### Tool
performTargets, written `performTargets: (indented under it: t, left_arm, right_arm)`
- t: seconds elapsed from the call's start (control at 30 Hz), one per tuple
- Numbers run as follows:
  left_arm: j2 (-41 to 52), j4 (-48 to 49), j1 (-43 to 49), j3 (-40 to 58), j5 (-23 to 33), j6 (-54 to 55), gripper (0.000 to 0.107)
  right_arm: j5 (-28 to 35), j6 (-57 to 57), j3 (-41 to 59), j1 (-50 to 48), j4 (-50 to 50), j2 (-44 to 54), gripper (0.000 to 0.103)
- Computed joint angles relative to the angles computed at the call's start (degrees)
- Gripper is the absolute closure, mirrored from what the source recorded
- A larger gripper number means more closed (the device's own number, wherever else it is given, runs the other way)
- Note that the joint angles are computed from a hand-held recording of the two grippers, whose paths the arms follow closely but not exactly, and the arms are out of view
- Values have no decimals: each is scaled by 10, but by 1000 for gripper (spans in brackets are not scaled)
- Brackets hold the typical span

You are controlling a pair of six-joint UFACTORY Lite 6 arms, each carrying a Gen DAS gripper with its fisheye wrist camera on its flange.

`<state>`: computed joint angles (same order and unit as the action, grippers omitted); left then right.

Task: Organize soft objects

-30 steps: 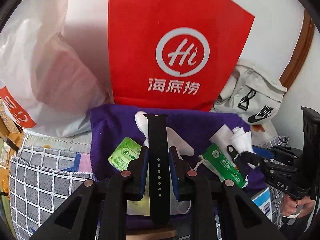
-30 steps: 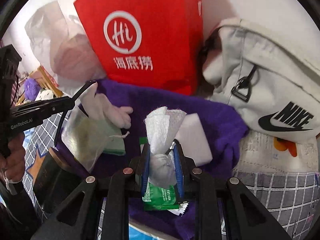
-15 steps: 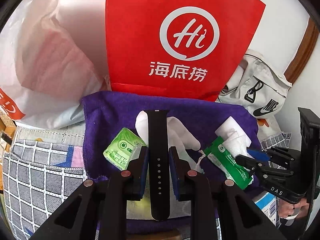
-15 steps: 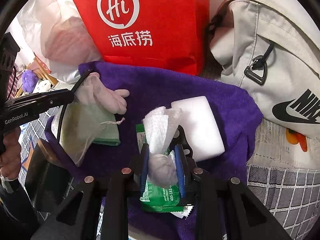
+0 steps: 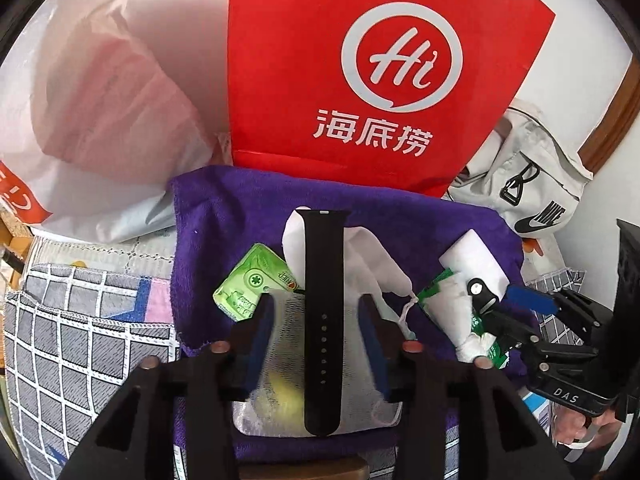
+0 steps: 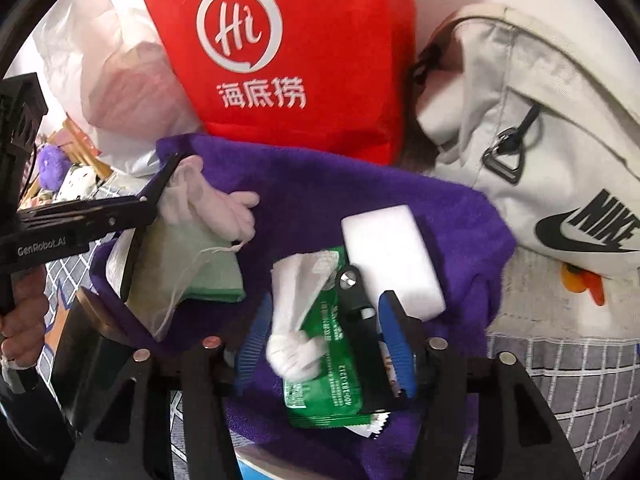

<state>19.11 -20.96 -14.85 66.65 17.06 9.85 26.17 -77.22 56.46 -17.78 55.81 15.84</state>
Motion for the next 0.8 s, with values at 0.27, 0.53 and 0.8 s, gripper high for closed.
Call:
performTargets:
  t: [0.27, 0.53, 0.8]
  left_arm:
    - [-70, 122, -13, -26, 17, -123, 56]
    - [-200, 238, -54, -104, 51, -241, 41]
    - [-405, 362, -142, -215, 138, -407, 30]
  right_arm:
    - [-20, 91, -42, -17, -67, -88, 24]
    - [-1, 153, -130, -49, -131, -209, 23]
    - [114, 120, -263, -157, -128, -461, 11]
